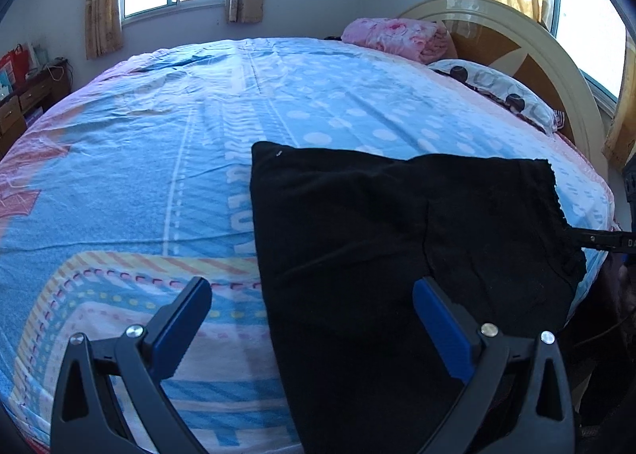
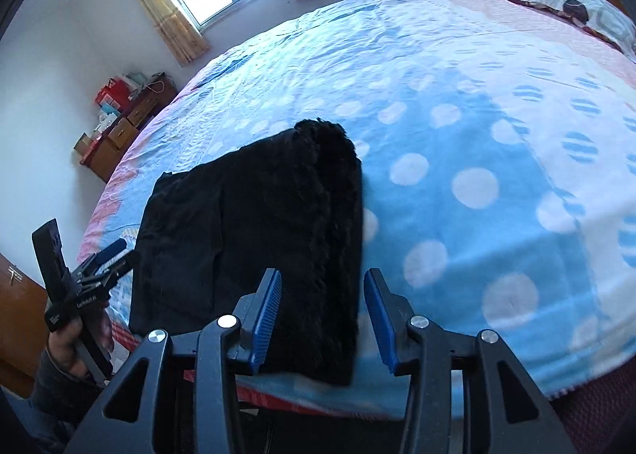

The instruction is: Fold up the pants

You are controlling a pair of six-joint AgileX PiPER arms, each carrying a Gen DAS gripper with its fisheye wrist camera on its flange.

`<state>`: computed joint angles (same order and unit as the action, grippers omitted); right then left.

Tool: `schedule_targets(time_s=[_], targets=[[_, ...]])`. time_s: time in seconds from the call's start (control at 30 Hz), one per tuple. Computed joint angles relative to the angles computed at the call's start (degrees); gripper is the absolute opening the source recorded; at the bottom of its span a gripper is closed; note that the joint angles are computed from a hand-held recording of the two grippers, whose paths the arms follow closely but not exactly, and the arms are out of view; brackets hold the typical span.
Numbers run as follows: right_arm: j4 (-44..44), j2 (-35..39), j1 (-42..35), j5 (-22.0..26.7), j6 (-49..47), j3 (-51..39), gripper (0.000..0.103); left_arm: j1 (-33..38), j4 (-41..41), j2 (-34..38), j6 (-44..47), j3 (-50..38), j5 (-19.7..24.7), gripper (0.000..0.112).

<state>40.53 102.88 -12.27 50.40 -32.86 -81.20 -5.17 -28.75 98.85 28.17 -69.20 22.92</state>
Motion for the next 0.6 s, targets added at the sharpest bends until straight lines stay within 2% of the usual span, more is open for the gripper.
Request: schedule_targets(time_s=[0.13, 0.2, 0.27, 0.33, 0.47, 0.53, 0.57, 0.6], targets=[[0.25, 3.97, 0.26, 0.91, 1.87, -3.26, 0.046, 0.39, -3.68, 2.97, 3.07, -2.24, 1.50, 0.103], [1.23, 6.40, 0.09, 2.10, 2.48, -5.04, 0.047, 1.23, -6.68, 5.70, 5.07, -4.62, 4.80, 0.103], [4.31, 7.64, -0.24, 2.12, 0.67, -4.93, 0.051, 0.22, -6.59, 5.99, 5.37, -4.15, 2.39, 0.103], [5.25, 7.82, 0.18, 1.15, -0.60, -4.46, 0.052, -0.76, -3.31, 6.56, 2.84, -4.92, 1.91, 0.103], [6.35, 8.60, 0.46, 1.77, -2.35, -5.07, 0.053, -0.64, -3.27, 7.33, 3.02, -6.63, 3.51, 0.103], [7.10, 9.15, 0.21, 3.63, -3.20, -6.10, 0.050, 0.28, -5.69, 7.46, 4.88, -7.21, 5.11, 0.102], [7.60, 9.51, 0.13, 4.75, -3.73, -6.64, 0.043, 1.02, -7.83, 7.56, 6.94, -7.32, 5.88, 0.100], [7.75, 9.61, 0.05, 5.39, -4.00, -6.92, 0.042, 1.57, -9.54, 7.54, 8.74, -7.22, 6.33, 0.095]])
